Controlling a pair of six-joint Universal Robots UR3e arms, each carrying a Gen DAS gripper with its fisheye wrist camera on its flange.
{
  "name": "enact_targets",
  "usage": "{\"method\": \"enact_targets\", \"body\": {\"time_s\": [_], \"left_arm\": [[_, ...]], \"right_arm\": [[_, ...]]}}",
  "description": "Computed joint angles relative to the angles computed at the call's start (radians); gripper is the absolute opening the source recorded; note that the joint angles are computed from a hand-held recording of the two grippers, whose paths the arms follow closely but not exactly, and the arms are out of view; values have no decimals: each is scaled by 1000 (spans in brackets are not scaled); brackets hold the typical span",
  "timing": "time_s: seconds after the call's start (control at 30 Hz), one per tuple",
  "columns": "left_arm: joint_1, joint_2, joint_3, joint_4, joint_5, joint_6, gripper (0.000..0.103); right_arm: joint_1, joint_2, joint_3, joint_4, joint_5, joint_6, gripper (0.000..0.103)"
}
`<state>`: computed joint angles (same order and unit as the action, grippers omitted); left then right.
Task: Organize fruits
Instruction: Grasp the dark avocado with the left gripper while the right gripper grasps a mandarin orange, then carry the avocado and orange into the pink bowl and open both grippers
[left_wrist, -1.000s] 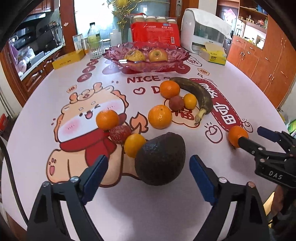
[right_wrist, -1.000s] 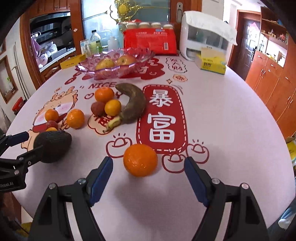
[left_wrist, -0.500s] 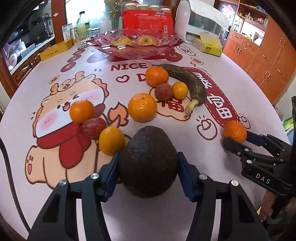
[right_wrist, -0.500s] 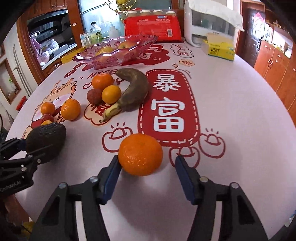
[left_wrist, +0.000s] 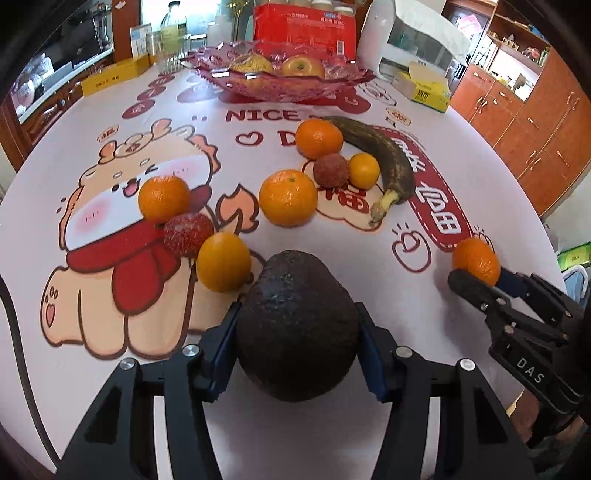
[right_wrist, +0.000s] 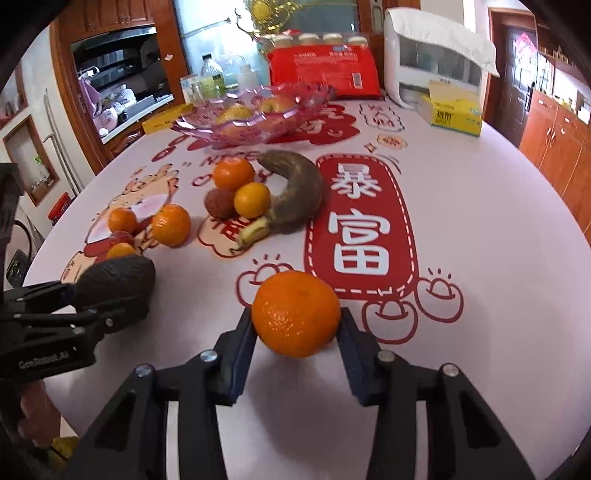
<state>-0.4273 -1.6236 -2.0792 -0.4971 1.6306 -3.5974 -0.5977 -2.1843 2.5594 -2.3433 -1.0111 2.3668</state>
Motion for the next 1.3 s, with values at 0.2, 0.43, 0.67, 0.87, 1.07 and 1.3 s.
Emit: {"method": "enact_targets", "body": {"time_s": [0.2,0.43,0.67,0.87,1.07,1.3], "left_arm": [[14,89,23,-103,-23,31,56],[110,232,175,-309,-99,147,56],[167,181,600,-519,-36,299,56],[232,-111,1122,-692,-3,336,56],[307,-498,1553,-860,-29,291,56],[321,-772,1658,-867,-32,259,56]], "right_arm": [[-51,-217,-61,294,52,-91,43],[-20,-168,-290,494,89,-108,43],[149,140,-697,479,91,62,43],[345,528,-1150,322,-12,311,43],[504,919,-1487,176,-178,449,43],[600,1250,-1684,201,-336,474,44]]}}
